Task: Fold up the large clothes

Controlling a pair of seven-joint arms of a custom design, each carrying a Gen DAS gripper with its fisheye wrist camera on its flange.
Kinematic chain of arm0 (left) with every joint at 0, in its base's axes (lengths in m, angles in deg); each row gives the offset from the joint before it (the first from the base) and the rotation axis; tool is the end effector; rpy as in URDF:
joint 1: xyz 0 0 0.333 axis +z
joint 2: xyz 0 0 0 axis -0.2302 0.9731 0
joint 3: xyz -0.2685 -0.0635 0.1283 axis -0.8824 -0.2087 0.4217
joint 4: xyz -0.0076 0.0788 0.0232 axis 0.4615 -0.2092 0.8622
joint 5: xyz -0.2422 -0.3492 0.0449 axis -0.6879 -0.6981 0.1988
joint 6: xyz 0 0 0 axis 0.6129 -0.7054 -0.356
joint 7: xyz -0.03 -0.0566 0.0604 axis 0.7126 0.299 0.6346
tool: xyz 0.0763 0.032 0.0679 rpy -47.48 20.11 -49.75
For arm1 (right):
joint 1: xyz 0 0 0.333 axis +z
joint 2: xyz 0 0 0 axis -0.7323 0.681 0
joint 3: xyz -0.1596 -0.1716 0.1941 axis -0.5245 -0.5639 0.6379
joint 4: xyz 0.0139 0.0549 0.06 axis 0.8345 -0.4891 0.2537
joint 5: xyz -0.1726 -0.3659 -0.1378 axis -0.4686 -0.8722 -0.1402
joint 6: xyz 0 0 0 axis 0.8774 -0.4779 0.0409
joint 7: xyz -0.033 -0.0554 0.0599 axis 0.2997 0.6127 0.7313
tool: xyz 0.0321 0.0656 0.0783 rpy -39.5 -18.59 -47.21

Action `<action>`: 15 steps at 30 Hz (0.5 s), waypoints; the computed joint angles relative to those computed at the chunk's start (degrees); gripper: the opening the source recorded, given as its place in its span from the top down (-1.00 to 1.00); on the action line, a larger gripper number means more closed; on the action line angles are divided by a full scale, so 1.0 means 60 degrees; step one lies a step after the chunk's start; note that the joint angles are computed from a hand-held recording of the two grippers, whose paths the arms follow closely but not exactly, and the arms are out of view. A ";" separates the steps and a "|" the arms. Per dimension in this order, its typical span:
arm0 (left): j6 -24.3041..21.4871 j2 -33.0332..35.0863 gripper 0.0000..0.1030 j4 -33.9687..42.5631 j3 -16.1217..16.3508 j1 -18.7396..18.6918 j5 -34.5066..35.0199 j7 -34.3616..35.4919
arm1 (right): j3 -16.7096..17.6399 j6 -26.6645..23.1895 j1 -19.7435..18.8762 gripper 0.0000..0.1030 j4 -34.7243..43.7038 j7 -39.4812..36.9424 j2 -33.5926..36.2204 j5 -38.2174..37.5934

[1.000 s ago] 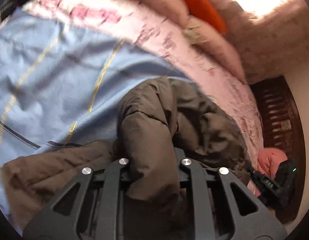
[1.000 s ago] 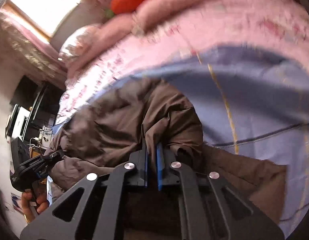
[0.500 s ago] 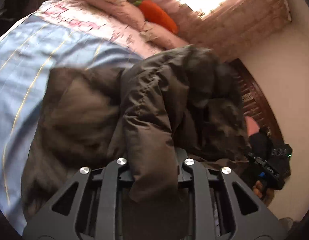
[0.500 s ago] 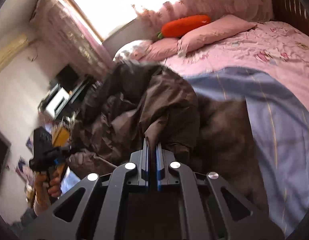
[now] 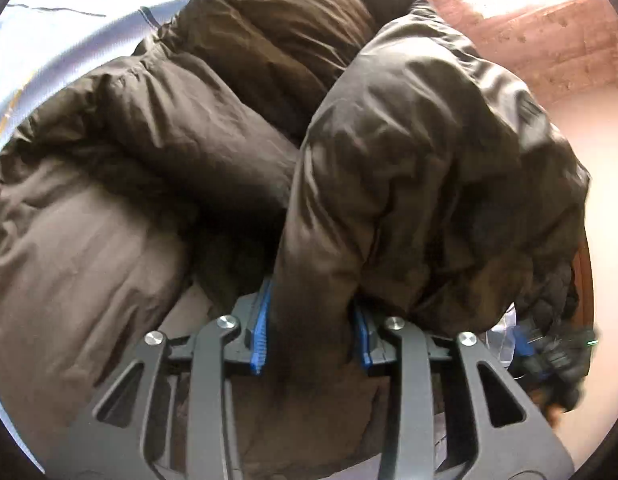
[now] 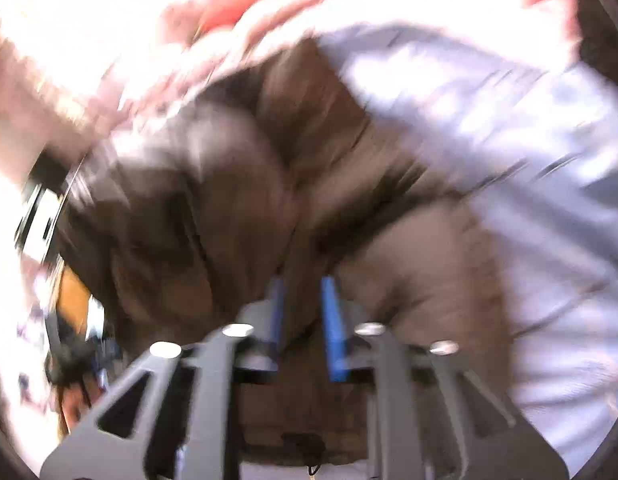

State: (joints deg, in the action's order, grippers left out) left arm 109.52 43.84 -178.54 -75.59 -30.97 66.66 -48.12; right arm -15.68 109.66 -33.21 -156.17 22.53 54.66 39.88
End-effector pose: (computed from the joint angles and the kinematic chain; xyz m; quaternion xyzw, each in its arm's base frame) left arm 0.4671 -0.1659 0.4537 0.8544 -0.3832 0.3507 0.0115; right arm 0.6333 0.1884 0.5253 -0.6614 0.6556 -0.0436 0.3616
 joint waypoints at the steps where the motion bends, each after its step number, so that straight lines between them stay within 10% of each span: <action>1: -0.0073 -0.0007 0.32 0.0012 -0.0094 0.0103 0.0103 -0.0154 | 0.0068 0.0577 0.0067 -0.02 -0.0059 -0.0176 -0.0154 0.0073; 6: -0.0836 -0.0105 0.17 0.0216 -0.1030 0.0920 0.1546 -0.1564 | 0.0876 -0.0049 0.0583 0.06 0.2360 -0.3590 0.1072 0.1912; 11: -0.4898 -0.1049 -0.32 0.1648 -0.2973 0.2230 0.5628 -0.4216 | 0.0173 -0.2132 0.1994 0.25 0.4275 -0.1300 0.3453 -0.2246; 15: -0.5084 -0.1019 -0.73 0.2737 -0.3393 0.2417 0.7869 -0.4405 | 0.0227 -0.1778 0.2032 0.25 0.3645 -0.0791 0.3558 -0.2782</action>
